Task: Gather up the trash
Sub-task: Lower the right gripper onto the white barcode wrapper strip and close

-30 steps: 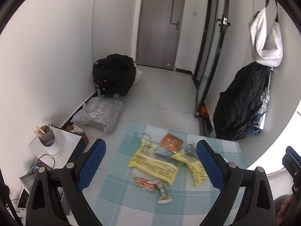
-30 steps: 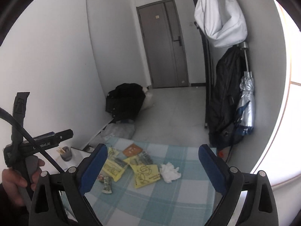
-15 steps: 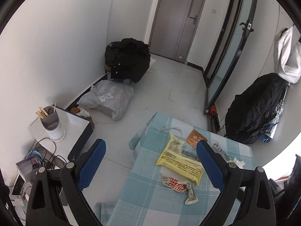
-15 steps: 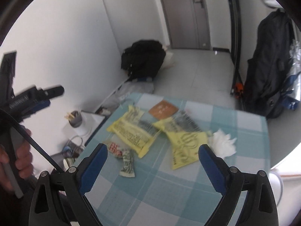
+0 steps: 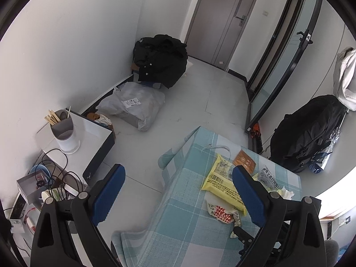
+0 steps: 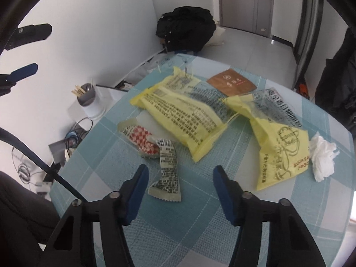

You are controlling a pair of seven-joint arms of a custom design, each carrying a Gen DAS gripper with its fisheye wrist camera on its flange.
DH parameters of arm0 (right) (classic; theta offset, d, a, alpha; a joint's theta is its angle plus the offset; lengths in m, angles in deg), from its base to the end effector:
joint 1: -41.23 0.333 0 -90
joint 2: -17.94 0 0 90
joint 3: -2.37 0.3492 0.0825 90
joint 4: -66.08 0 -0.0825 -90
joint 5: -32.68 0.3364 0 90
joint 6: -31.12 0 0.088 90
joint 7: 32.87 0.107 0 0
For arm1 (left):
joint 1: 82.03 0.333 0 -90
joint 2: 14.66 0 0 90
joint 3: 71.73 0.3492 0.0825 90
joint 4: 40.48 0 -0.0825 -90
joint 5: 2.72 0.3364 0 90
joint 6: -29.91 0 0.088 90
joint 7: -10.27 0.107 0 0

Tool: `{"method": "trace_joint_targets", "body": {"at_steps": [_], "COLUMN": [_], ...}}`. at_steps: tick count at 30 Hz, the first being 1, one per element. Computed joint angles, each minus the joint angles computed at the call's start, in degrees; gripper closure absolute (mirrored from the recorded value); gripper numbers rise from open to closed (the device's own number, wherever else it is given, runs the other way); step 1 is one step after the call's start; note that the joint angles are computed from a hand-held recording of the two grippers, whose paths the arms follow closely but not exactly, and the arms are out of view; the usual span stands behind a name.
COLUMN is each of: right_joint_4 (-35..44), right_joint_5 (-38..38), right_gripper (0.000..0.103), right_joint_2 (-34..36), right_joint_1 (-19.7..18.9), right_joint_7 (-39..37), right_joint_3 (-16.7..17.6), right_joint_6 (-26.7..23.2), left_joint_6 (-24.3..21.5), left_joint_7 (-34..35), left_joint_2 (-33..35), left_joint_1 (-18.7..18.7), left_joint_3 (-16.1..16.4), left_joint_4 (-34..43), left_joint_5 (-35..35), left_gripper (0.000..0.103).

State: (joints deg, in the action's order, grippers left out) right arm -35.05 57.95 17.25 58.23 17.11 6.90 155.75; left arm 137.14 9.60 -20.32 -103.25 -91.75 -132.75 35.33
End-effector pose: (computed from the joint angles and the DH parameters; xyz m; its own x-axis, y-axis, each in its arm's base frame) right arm 0.5045 0.2168 0.6453 0.7961 -0.5982 -0.0916 -0.5437 -0.6405 -0.5424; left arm 0.3985 -0.3040 0.7363 0.5880 -0.7570 0.2849 -0.4727 -0.6074 -0.6384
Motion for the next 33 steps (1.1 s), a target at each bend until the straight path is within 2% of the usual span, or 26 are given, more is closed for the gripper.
{"method": "trace_joint_targets", "body": {"at_steps": [1,4,6,7,14,22,24,25,33], "right_joint_4": [-0.1,-0.5,-1.7,-1.8,-2.8,-0.8,0.0,0.4,2.7], "right_joint_5": [-0.2,0.0,-0.7,-0.7,-1.5,0.9,1.3,1.5,3.3], "right_gripper": [0.059,0.064,0.072,0.079,0.085,0.090,0.093,0.101,0.101], "right_joint_2": [0.1,0.2,-0.4,-0.6,-1.9,-2.2,-1.9,-1.6,-0.2], "right_joint_1": [0.0,0.1,0.4,0.5,0.4,-1.4,-1.9,-2.1,-3.8], "right_joint_7": [0.0,-0.2,-0.5,-0.9,-3.5,-4.1,-3.9,-3.8,-4.0], "right_joint_3": [0.0,0.1,0.3,0.3,0.0,-1.5,-1.8,-1.8,-2.4], "right_joint_6": [-0.1,-0.2,1.2,1.1,1.1,-3.5,-4.8,-5.4,-9.0], "left_joint_6": [0.5,2.5,2.9,2.6,2.8,4.1,4.4,4.4,7.3], "left_joint_7": [-0.1,-0.5,-0.5,-0.4,0.6,3.6,4.6,5.3,11.2], "left_joint_2": [-0.3,-1.3,-1.7,-1.7,-1.3,0.2,0.8,1.4,5.6], "left_joint_1": [0.1,0.7,1.0,1.2,1.5,1.6,1.5,1.4,0.8], "left_joint_3": [0.3,0.9,0.9,0.8,0.8,1.6,1.8,1.8,2.9], "left_joint_4": [-0.5,-2.3,-3.1,-3.1,-3.3,-3.0,-2.9,-2.6,-0.7], "left_joint_5": [-0.6,-2.6,-3.2,-3.4,-5.0,-7.9,-8.9,-9.5,-15.0], "left_gripper": [0.008,0.008,0.008,0.008,0.008,0.008,0.008,0.008,0.008]}}
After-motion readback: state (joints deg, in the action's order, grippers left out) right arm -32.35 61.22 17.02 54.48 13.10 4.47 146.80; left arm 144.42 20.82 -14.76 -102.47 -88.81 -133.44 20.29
